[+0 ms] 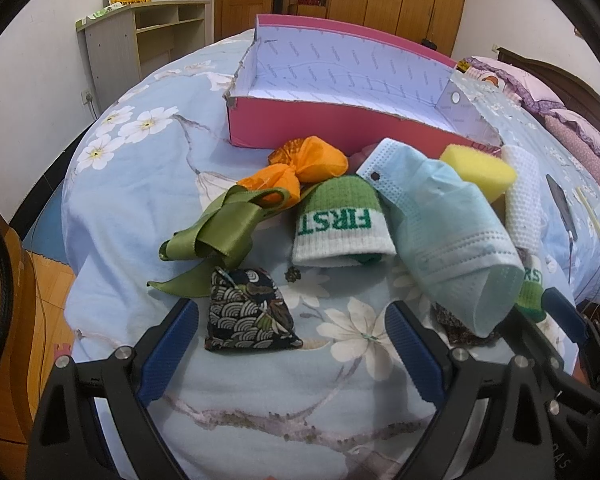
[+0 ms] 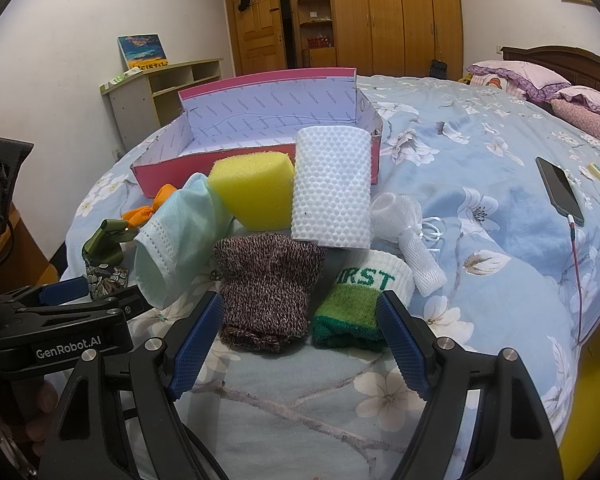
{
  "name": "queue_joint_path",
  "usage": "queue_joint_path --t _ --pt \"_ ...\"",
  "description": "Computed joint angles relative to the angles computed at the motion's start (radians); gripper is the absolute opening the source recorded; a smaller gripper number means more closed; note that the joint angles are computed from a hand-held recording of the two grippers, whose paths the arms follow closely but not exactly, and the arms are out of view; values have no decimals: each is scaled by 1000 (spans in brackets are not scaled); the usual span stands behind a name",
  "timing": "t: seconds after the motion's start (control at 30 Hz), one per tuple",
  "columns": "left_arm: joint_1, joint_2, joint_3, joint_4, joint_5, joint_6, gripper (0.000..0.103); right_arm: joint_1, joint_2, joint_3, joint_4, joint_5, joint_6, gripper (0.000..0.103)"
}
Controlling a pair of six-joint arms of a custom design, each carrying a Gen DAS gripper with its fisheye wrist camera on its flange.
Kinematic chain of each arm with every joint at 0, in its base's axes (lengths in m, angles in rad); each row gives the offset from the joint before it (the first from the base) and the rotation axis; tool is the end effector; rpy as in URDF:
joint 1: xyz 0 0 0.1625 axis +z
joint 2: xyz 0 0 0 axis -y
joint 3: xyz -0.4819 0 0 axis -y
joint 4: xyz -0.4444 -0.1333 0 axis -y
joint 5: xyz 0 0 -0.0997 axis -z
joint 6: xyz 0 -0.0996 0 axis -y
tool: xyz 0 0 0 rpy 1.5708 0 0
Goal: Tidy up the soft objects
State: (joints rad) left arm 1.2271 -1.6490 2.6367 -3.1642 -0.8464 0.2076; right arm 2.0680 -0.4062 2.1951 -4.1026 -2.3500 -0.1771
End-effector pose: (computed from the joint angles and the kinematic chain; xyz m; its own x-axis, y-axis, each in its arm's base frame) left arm 0.0760 -0.3792 0.2674 -0.7573 0.0589 -0.6504 0.4426 0.7786 -0.4448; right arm 0.2788 -0.3810 -0.0657 -0.7768 -0.0368 0.6286 -0.4959 0.6510 -0.5747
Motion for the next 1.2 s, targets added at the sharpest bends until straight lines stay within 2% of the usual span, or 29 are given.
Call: queue_joint_path --t 0.73,1.0,1.2 --pt "9 -3 -4 14 -9 -4 97 -3 0 1 -8 4 -2 81" --pt "7 -45 0 26 -42 20 97 -12 -14 18 -34 26 -5 81" --pt "3 -83 6 34 -50 67 97 -11 -33 36 -43 47 -40 81"
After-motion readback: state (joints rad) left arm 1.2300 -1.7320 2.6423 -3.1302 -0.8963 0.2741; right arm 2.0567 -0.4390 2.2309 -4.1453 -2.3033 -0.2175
